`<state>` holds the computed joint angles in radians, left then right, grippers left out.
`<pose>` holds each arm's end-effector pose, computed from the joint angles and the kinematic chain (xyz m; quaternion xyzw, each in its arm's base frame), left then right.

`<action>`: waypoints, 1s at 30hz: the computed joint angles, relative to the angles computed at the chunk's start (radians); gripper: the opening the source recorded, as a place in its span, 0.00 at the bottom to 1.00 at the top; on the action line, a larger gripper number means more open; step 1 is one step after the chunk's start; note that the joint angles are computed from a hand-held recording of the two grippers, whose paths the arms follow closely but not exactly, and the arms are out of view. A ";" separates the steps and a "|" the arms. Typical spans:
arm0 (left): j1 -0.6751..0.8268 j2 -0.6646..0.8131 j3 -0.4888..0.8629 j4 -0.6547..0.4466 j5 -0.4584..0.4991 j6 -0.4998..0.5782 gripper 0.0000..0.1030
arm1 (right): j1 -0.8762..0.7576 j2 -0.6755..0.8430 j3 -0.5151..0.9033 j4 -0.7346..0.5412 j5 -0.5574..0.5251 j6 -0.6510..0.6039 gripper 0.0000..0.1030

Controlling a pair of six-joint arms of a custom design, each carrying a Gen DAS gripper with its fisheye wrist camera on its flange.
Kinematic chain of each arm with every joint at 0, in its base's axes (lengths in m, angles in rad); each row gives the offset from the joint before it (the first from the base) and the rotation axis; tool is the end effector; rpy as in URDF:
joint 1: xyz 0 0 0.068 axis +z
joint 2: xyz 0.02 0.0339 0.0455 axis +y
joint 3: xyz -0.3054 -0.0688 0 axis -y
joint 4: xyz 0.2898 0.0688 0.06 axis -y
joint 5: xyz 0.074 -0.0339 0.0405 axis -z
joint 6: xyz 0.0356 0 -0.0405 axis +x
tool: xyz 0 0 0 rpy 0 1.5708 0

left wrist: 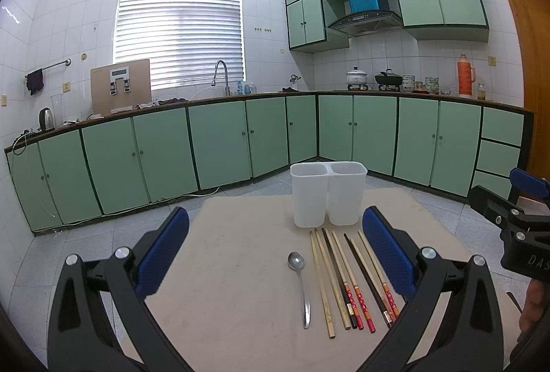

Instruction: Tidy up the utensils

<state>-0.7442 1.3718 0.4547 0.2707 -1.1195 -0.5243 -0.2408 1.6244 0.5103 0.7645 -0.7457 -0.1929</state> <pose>0.2093 -0.1491 0.1654 -0.1521 0.7799 0.1589 0.5860 0.3089 -0.0510 0.1505 -0.1905 0.7678 0.1766 0.5857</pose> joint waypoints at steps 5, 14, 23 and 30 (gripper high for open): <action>-0.003 0.009 0.000 0.011 -0.006 0.001 0.95 | -0.003 -0.014 -0.002 -0.010 -0.002 0.002 0.94; -0.010 0.013 0.004 0.007 -0.015 -0.005 0.95 | -0.005 0.002 -0.004 0.004 -0.006 0.001 0.94; -0.013 0.008 0.007 -0.007 -0.018 -0.011 0.95 | 0.003 -0.006 -0.002 -0.004 0.001 0.008 0.94; -0.012 0.006 0.007 -0.007 -0.016 -0.010 0.95 | 0.005 -0.001 -0.003 0.002 0.003 0.008 0.94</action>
<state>-0.7566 1.3779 0.4616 0.2638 -1.1357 -0.5339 -0.2360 1.6232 0.5078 0.7663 -0.7427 -0.1848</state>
